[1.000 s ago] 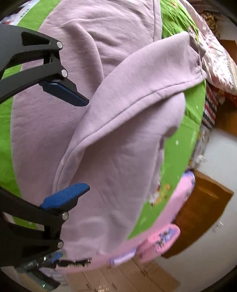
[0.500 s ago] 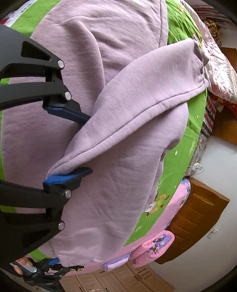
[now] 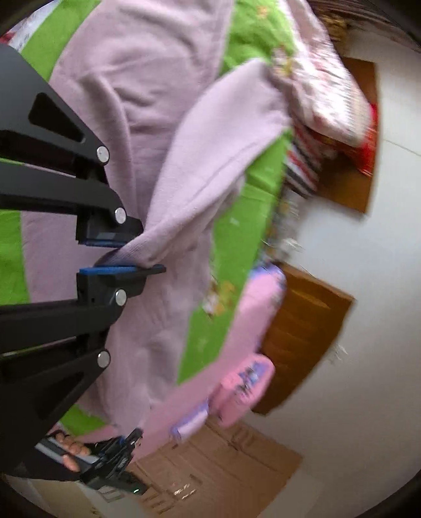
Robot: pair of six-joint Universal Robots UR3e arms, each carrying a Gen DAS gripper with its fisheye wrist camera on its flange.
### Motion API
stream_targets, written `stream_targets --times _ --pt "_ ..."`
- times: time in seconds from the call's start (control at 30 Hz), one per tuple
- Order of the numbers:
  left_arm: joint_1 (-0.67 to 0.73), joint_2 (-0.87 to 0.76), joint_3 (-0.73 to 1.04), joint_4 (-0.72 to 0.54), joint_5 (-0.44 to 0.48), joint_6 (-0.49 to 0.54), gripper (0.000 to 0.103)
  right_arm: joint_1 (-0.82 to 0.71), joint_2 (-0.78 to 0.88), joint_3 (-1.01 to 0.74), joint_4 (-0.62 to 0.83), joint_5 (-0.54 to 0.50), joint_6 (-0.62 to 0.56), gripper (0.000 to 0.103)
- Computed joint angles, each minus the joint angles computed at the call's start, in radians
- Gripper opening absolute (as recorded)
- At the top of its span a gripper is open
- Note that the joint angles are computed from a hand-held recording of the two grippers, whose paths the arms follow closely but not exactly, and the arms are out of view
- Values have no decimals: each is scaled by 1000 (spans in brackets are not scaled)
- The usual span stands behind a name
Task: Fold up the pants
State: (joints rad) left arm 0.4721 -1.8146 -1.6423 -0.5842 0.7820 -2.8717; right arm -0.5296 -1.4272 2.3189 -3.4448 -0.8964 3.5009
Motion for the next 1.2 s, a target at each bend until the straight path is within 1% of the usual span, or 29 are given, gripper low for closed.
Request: stream_targets --times 0.07,0.1,0.13,0.2,0.23,0.3,0.37,0.47,0.5,0.57,0.6,0.63,0.67,0.7,0.73,0.77,0.8,0.83,0.87,0.93,1.0,1.07,1.1,1.13,1.17,1.2 --pt "19 66 -83 2 2 53 8 -23 -45 47 17 23 -62 11" --pt "13 63 -116 -12 34 85 8 -46 -54 87 26 41 -95 11" --pt "10 40 -132 -23 51 99 8 -65 -46 135 34 52 -127 11" --pt "9 -53 -126 -70 63 101 8 -61 6 173 35 20 -163 11" --pt "7 -87 -127 -64 71 98 8 -73 38 209 3 19 -176 10" --pt "2 -107 -156 15 72 104 8 -103 91 250 -85 58 -177 10" --pt "-11 -96 -145 20 89 102 8 -87 50 229 -42 40 -175 10" --pt "-6 -48 -165 46 74 87 8 -106 -19 246 -21 77 -186 10" --pt "-13 -41 -171 59 89 81 8 -102 -17 247 -18 66 -190 10" --pt "-19 -63 -172 62 110 89 8 -85 55 227 -30 24 -193 10" --pt "-23 -95 -157 47 118 85 8 -90 108 226 -69 35 -186 7" --pt "-13 -106 -172 69 99 84 10 -126 158 253 -147 86 -181 8" --pt "-3 -108 -197 99 83 87 10 -145 167 269 -168 116 -187 9" --pt "-2 -111 -191 91 77 94 12 -166 148 277 -137 148 -209 16" --pt "2 -109 -189 76 69 105 18 -178 130 279 -105 166 -225 25" --pt "13 -94 -211 76 61 115 24 -200 101 286 -67 195 -244 31" --pt "16 -90 -217 90 58 104 43 -218 79 296 -58 212 -248 38" --pt "30 -70 -240 99 47 106 57 -231 61 304 -56 220 -248 42" --pt "31 -67 -248 120 34 95 59 -250 40 311 -44 226 -246 43" --pt "33 -50 -262 123 34 99 60 -280 20 325 -26 242 -243 43" --pt "14 -66 -249 131 61 89 60 -290 44 319 -39 212 -223 43" --pt "18 -69 -271 171 60 95 58 -320 105 313 -75 268 -221 37" --pt "4 -72 -276 203 88 100 55 -316 109 307 -81 254 -213 25" --pt "-6 -68 -283 222 113 100 45 -281 77 289 -71 179 -202 18" --pt "-18 -68 -290 253 148 96 40 -254 50 286 -85 136 -209 18" --pt "-22 -71 -297 276 165 95 35 -217 20 280 -112 88 -214 17"
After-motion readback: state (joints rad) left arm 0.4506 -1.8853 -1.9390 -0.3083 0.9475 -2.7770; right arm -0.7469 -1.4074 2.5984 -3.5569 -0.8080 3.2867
